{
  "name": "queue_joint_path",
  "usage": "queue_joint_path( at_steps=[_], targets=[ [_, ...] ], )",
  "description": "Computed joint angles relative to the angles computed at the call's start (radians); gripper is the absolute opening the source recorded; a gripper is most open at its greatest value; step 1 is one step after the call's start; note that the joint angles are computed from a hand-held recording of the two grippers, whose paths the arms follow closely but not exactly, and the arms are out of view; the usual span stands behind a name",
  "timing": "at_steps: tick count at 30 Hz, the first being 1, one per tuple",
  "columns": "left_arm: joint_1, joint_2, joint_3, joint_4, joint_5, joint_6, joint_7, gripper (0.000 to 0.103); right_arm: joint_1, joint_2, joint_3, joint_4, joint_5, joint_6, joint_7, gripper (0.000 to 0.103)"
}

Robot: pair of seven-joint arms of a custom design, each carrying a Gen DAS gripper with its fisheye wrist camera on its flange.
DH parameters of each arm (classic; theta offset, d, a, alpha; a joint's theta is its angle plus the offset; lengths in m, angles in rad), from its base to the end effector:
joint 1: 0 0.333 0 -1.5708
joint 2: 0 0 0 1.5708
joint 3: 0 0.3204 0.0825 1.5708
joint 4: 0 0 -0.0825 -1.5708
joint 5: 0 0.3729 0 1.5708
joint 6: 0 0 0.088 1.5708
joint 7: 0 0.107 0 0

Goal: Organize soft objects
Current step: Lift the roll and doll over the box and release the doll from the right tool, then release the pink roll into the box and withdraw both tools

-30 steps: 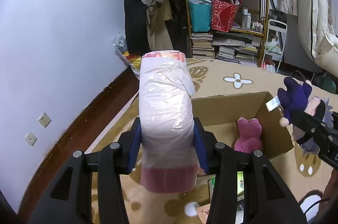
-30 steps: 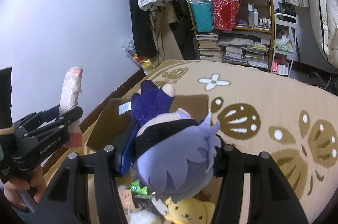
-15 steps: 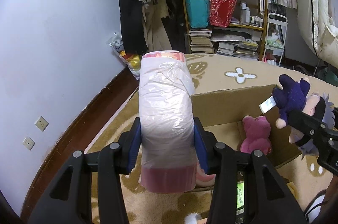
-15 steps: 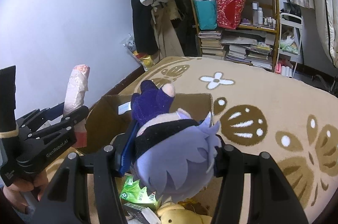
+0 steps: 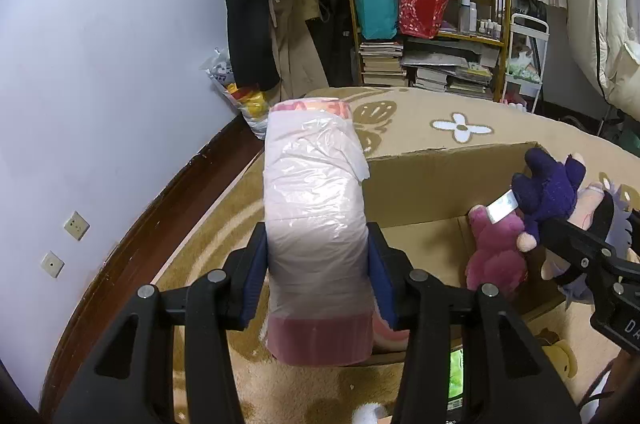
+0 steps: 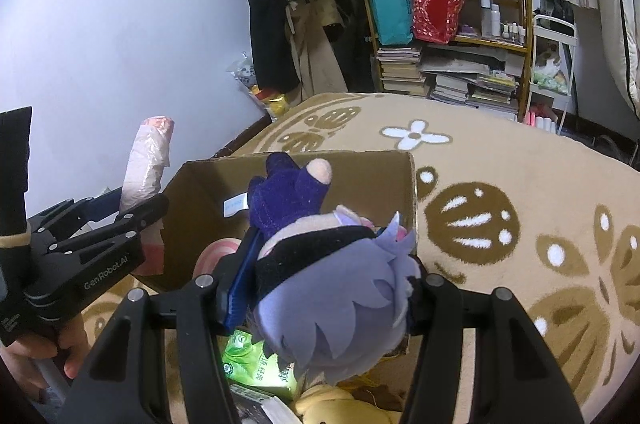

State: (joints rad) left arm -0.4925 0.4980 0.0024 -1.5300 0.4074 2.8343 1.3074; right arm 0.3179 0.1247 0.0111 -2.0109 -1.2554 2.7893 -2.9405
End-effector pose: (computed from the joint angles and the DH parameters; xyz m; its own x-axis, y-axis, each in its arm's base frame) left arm 0.6368 -0.3633 0.4701 -0.4616 -0.8697 -0.1747 -0.5408 0.4321 -0.7217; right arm 0.5528 0.2344 0.4528 -0.2487 -0.9429 -0.2215 -0.5434 0.3251 -0.7739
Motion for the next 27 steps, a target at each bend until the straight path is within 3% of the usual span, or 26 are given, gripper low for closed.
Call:
queue_joint_path(
  at_steps=[6,10,12,14,17,19,27],
  targets=[
    [-0.053,-0.015,0.069,-0.019,0.098,0.039,-0.090,0.058,0.009,0.005,0.005,0.003,0.006,-0.030,-0.011,0.064],
    [-0.027,-0.017,0.042,-0.018,0.083,0.030,-0.089,0.062,0.008,0.001,0.001,0.001,-0.006,-0.019,0.006,0.065],
    [-0.023,-0.018,0.039,-0.014,0.085,0.015,-0.087,0.062,0.006,-0.003,0.000,-0.001,-0.021,-0.003,0.022,0.070],
    [-0.017,-0.019,0.035,-0.009,0.085,0.003,-0.084,0.062,0.005,-0.009,0.001,-0.005,-0.037,0.000,0.040,0.083],
    [-0.006,-0.028,0.026,-0.017,0.079,-0.001,-0.090,0.066,0.005,-0.020,0.007,-0.012,-0.042,-0.012,0.050,0.090],
    [-0.020,-0.041,0.053,-0.030,0.103,0.003,-0.145,0.069,0.001,-0.031,0.011,-0.018,-0.029,-0.006,0.042,0.090],
    [0.025,-0.106,0.018,-0.101,0.099,0.028,-0.176,0.094,0.001,-0.075,0.036,-0.040,-0.009,-0.051,0.033,0.103]
  ],
)
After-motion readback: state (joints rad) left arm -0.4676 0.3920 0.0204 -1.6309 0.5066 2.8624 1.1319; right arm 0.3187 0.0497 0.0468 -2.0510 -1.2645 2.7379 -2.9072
